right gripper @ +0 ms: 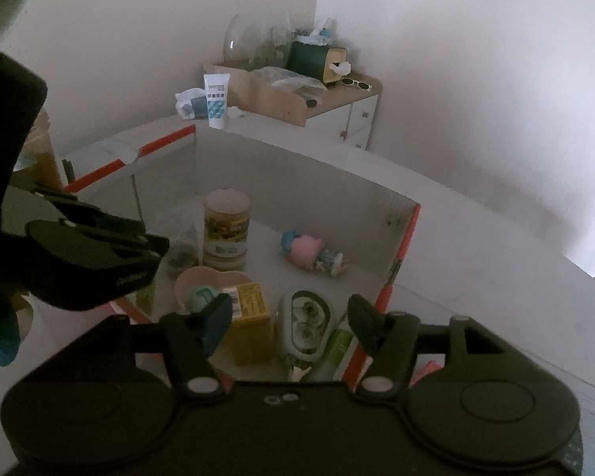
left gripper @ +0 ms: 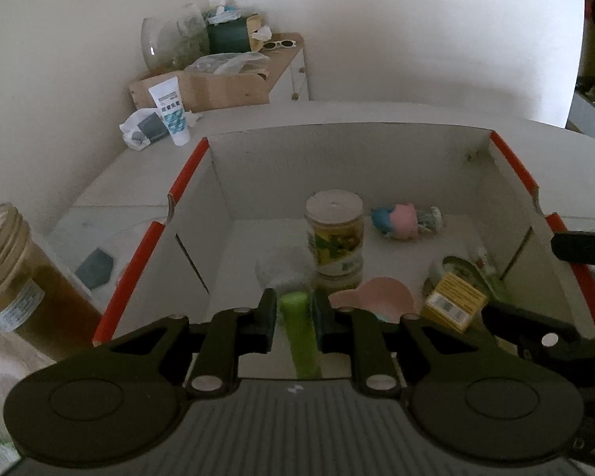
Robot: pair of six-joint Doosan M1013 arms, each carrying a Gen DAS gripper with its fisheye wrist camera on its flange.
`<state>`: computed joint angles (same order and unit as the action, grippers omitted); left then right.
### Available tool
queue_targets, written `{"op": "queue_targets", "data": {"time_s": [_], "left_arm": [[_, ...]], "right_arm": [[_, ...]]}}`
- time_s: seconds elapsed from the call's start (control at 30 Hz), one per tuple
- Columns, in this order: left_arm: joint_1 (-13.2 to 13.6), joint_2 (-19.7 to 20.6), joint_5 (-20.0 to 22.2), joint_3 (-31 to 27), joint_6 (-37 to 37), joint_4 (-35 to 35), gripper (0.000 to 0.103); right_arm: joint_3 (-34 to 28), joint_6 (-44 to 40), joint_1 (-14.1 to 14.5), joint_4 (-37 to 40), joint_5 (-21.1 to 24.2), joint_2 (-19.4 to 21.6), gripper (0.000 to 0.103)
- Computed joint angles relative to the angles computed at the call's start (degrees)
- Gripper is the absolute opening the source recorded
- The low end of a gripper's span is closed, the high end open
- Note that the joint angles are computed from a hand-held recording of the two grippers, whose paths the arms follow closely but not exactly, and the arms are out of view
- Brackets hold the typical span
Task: Organize rigid objects
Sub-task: 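Carry the highlighter and correction-tape dispenser into the red box and open both grippers, then withdraw both grippers from the red box back toward the glass plate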
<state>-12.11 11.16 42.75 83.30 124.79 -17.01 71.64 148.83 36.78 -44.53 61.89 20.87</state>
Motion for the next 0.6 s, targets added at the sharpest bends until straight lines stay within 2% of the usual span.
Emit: {"op": "queue_targets", "data": {"time_s": [0.13, 0.17, 0.2, 0.27, 0.47, 0.6], "left_arm": [[0.49, -0.82, -0.19, 0.69, 1.52, -2.58, 0.043], [0.57, -1.14, -0.55, 1.04, 1.89, -3.10, 0.055], [0.64, -1.51, -1.18, 1.43, 2.33, -3.66, 0.061], [0.66, -2.17, -2.10, 2.00, 3.00, -4.30, 0.061], [1.08, -3.56, -1.28, 2.78, 5.23, -7.47, 0.061], [1.05, -4.92, -1.44, 4.03, 7.09, -9.87, 0.069]], "right_arm": [[0.60, 1.09, 0.55, -0.99, -0.42, -0.70, 0.068], [0.75, 1.28, 0.68, -1.14, -0.56, -0.89, 0.068], [0.90, 1.42, 0.82, -1.34, -0.57, -1.07, 0.068], [1.23, 1.74, 1.13, -1.90, -0.55, -1.45, 0.069], [3.26, 3.68, 1.87, -2.91, -1.46, -3.37, 0.075], [4.97, 5.24, 2.42, -3.51, -1.95, -4.92, 0.079]]}}
